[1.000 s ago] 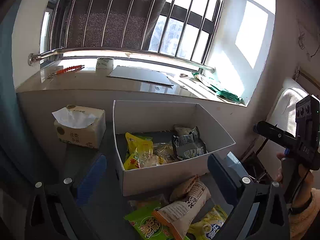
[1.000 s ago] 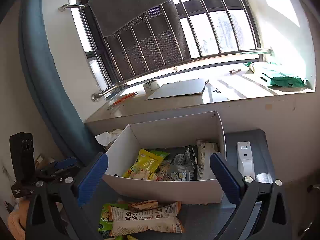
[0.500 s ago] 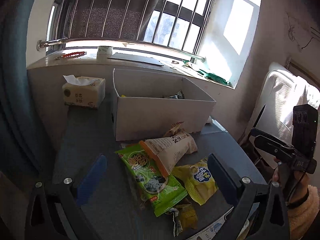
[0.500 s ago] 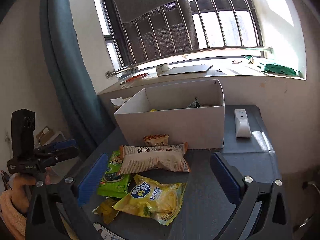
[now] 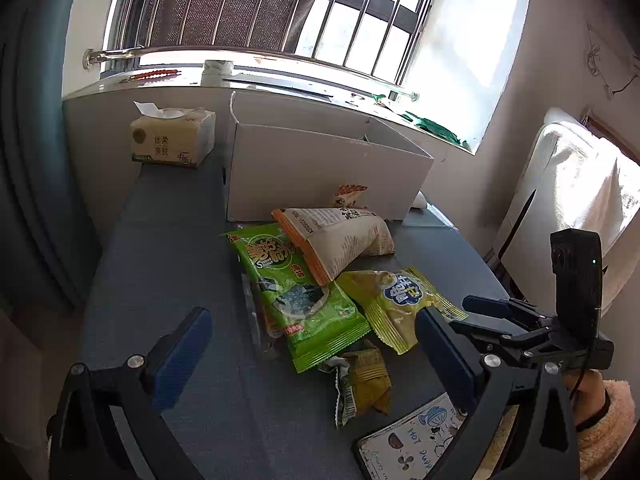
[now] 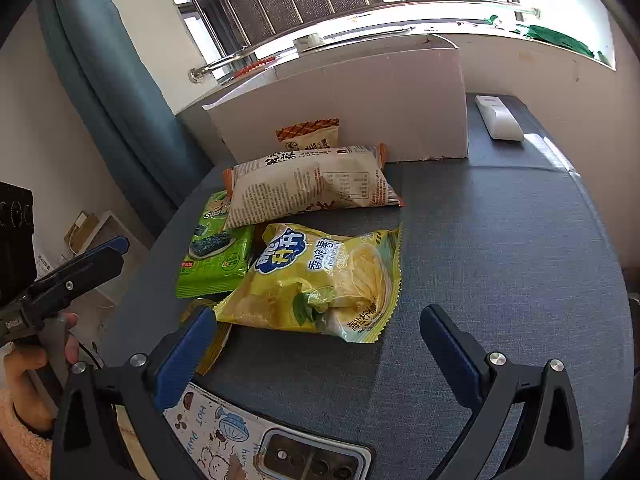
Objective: Organize snacks
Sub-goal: 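Grasp the yellow potato stick bag with the right tool while the left tool grasps the green seaweed pack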
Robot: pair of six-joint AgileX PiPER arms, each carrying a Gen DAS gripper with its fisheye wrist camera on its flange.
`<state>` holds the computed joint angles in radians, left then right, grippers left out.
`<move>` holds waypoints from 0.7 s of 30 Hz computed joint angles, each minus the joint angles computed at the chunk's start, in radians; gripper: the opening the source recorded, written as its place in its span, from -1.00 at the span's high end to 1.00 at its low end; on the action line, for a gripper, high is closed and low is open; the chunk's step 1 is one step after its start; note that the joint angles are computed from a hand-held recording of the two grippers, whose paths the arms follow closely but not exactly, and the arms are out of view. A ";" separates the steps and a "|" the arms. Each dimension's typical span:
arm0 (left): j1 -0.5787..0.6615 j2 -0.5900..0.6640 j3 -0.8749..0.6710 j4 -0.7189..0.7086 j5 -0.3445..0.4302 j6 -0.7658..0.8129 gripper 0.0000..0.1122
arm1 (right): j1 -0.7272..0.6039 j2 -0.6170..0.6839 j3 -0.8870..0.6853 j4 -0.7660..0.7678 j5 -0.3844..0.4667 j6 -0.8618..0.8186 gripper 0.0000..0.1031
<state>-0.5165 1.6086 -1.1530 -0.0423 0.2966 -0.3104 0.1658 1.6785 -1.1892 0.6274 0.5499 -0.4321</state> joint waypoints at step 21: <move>0.011 0.056 -0.029 -0.040 0.033 0.024 -0.83 | 0.020 0.123 -0.153 -0.113 0.056 0.143 -0.11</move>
